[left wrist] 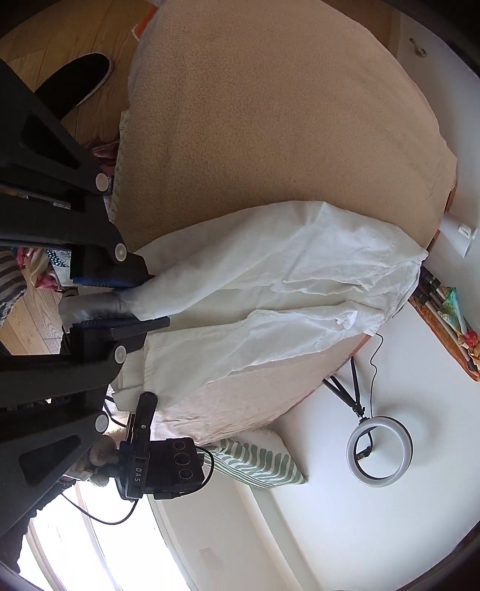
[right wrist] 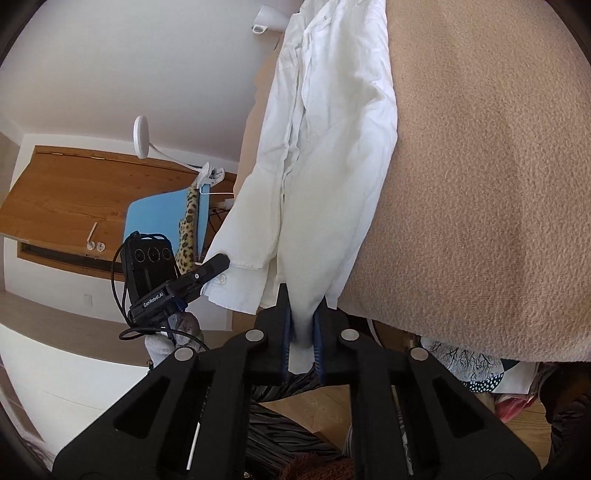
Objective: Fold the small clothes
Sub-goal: 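Grasp the hem with both tools and fold it up toward the collar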
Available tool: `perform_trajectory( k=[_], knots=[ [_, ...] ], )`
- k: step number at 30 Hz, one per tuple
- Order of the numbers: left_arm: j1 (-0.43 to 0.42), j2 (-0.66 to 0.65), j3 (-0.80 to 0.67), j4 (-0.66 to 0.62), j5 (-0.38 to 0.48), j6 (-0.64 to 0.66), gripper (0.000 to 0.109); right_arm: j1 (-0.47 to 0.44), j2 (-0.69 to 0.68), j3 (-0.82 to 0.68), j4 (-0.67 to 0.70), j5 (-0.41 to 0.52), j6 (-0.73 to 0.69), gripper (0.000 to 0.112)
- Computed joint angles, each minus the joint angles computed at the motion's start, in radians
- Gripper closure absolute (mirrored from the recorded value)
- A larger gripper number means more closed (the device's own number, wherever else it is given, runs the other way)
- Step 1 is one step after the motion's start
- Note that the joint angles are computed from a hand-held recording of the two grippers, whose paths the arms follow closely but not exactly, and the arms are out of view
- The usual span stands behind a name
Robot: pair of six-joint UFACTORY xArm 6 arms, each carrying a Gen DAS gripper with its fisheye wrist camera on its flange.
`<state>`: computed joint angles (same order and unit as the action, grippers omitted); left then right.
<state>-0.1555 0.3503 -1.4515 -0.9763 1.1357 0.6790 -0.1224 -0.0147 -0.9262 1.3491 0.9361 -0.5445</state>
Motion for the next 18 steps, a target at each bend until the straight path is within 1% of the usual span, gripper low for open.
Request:
perform_trajectory(
  k=[2,8,12,15,18],
  knots=[
    [-0.004,0.019,-0.042,-0.020,0.006,-0.017,0.098,-0.009,0.000,-0.022,0.008,0.008,-0.005,0.101],
    [-0.038,0.104,-0.214,-0.023,-0.032,-0.088,0.099,-0.031,0.032,-0.124,-0.017,-0.010,0.029,0.101],
    [-0.050,0.197,-0.349,-0.025,-0.059,-0.142,0.099,-0.040,0.088,-0.219,-0.056,-0.032,0.060,0.101],
    [-0.069,0.268,-0.438,-0.021,-0.104,-0.180,0.099,-0.057,0.144,-0.288,-0.065,-0.035,0.080,0.101],
    [-0.083,0.357,-0.553,0.006,-0.094,-0.240,0.099,-0.067,0.211,-0.354,-0.055,-0.044,0.089,0.101]
  ],
)
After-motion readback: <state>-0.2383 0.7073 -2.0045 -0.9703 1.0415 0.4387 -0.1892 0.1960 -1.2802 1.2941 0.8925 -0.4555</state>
